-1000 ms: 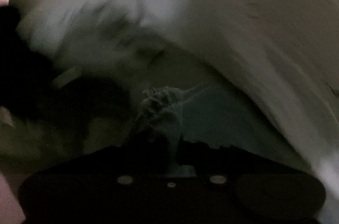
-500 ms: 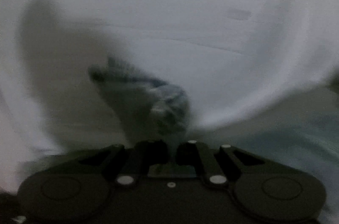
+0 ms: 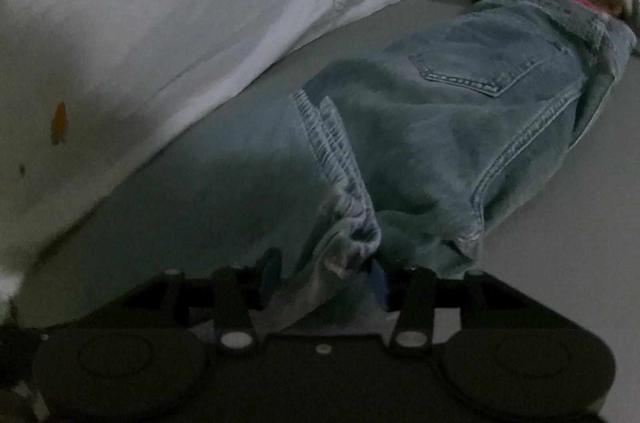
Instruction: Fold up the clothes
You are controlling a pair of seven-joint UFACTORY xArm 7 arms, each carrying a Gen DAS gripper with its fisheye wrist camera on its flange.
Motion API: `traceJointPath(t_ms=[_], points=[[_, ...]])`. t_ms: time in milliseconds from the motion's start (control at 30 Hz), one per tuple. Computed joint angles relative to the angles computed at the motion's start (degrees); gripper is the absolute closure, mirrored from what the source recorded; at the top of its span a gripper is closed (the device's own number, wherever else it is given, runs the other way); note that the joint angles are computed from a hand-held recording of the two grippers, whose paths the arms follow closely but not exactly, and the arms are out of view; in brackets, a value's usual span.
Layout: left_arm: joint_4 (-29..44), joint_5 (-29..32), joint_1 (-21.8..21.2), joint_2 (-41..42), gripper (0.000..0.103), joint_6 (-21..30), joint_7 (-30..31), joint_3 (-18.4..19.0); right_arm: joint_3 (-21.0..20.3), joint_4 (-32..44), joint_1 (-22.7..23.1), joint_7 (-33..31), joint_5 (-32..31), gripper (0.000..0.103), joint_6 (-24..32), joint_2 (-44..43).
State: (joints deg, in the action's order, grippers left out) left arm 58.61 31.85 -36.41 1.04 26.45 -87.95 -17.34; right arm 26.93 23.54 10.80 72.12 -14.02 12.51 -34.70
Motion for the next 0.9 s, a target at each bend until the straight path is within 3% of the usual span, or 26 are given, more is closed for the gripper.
traceJointPath(t_ms=[133, 200, 333, 400, 500, 567, 733, 900], points=[[5.16, -0.13, -1.47, 3.86, 0.0, 8.03, 5.1, 0.01, -0.49, -1.11, -0.43, 0.03, -0.11, 0.052, -0.62, -0.2], [6.39, 1.82, -3.0, 4.67, 0.0, 10.63, 7.62, -0.04, -1.06, -2.0, -0.34, -0.02, 0.25, 0.038, -1.54, -0.6], [12.74, 5.34, -7.25, 9.21, 0.0, 21.79, 13.83, -0.21, -4.49, -5.13, 1.66, -2.11, 2.08, 0.024, -3.64, -2.95], [14.94, 3.61, -8.66, 10.01, 0.0, 25.32, 14.08, 0.25, -7.38, -7.51, 3.71, -4.12, 3.78, 0.018, -5.1, -5.47], [16.67, -1.0, -8.93, 10.0, 0.0, 25.93, 14.3, 0.75, -9.04, -10.65, 4.6, -6.03, 6.13, 0.002, -4.97, -10.42], [17.39, -1.08, -9.56, 9.67, 0.0, 25.88, 13.31, 0.97, -8.61, -12.49, 3.67, -6.56, 6.69, 0.002, -3.74, -14.29], [19.98, 0.16, -10.81, 9.12, 0.0, 28.76, 11.59, 1.12, -12.33, -15.99, 2.84, -11.1, 7.94, 0.0, -0.41, -20.94], [24.88, 1.85, -11.84, 11.86, 0.0, 31.24, 9.48, 1.53, -16.32, -17.33, 0.99, -17.77, 8.5, 0.0, 2.01, -21.24]])
